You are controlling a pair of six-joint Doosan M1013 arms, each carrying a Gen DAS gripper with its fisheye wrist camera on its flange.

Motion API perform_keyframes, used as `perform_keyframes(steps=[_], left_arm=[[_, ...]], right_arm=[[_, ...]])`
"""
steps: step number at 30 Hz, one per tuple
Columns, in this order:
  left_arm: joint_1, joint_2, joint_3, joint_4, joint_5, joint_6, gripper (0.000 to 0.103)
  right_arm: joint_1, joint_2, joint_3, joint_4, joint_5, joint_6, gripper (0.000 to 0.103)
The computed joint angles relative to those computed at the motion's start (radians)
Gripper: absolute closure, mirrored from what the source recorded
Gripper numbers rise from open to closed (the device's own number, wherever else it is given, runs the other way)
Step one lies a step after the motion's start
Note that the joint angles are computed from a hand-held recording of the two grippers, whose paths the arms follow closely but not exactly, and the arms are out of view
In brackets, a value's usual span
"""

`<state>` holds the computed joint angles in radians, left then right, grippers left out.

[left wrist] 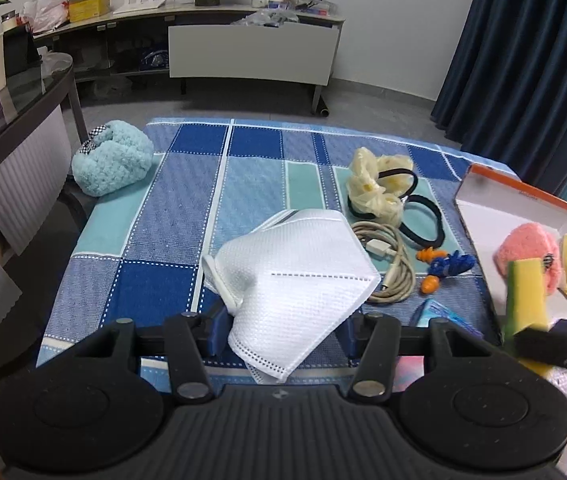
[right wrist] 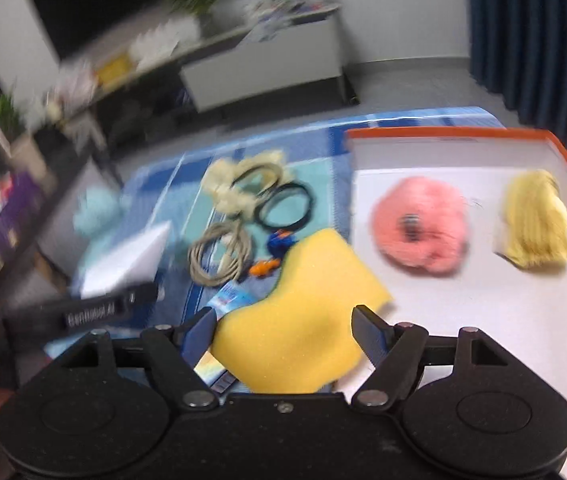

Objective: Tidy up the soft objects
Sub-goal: 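Lift the sponge with the right tool while the left tool carries the mask toward the box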

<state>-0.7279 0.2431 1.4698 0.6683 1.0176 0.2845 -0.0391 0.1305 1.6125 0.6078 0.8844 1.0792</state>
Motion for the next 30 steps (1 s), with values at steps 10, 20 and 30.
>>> perform_keyframes(steps=[10, 20, 30], left_arm=[[-0.02, -0.016, 0.014, 0.011, -0.012, -0.042, 0.05], [-0.031, -0.026, 0.017, 0.028, -0.013, -0.07, 0.05], [-0.036, -0.044, 0.041, 0.037, -0.006, -0.1, 0.05]], right_arm=[[-0.052, -0.053, 0.028, -0.223, -0.119, 0.065, 0.014], [-0.045, -0.063, 0.051, 0.018, -0.088, -0.079, 0.013], [0.025, 0.027, -0.031, -0.163, 0.004, 0.255, 0.012]])
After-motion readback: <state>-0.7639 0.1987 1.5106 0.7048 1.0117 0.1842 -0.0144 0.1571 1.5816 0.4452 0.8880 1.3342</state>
